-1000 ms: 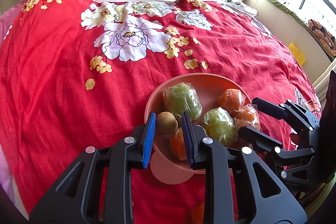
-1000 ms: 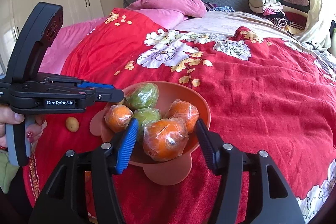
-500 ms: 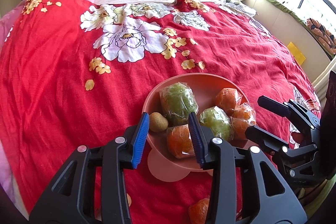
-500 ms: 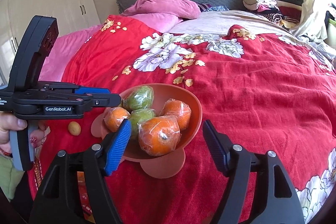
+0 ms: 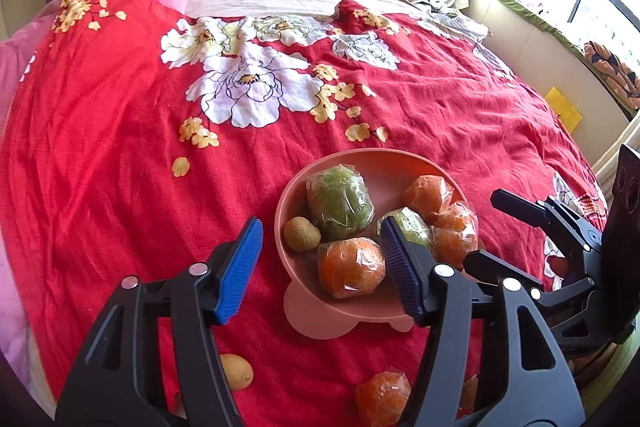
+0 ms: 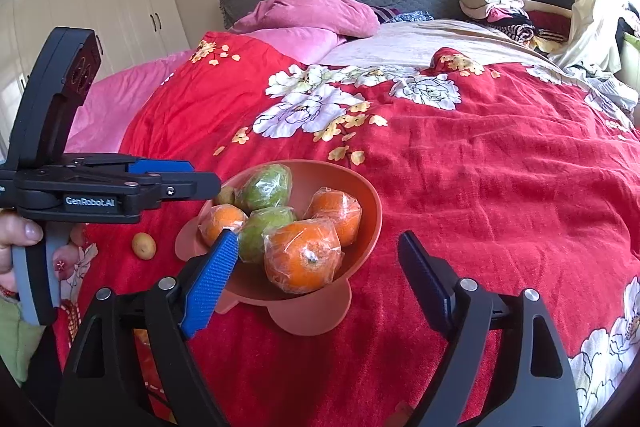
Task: Organize fruits
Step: 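Withdraw both open tools from the bowl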
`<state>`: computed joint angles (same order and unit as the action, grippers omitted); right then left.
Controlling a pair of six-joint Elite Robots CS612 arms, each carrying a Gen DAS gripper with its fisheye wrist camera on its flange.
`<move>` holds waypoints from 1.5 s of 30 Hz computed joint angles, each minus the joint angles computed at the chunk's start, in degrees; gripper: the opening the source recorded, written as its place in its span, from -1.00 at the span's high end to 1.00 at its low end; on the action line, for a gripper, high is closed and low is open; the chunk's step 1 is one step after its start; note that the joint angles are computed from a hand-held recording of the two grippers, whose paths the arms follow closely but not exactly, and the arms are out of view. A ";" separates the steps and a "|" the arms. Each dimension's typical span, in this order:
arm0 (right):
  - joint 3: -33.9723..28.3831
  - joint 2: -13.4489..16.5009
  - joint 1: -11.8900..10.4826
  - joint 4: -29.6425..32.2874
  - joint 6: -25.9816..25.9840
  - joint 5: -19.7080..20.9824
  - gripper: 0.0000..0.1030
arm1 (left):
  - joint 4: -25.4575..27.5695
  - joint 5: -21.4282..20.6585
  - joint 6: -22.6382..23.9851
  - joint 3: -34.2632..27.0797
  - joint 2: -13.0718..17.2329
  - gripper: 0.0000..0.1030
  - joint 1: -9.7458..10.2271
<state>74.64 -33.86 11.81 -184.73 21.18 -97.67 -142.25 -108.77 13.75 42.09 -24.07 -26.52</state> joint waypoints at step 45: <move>3.52 -2.80 1.74 -4.71 -2.35 -1.30 -0.86 | -8.04 -1.19 -3.88 7.52 -4.56 -0.81 1.53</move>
<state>78.16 -36.66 13.55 -189.44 18.83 -98.97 -150.30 -109.96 9.87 49.61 -28.64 -24.99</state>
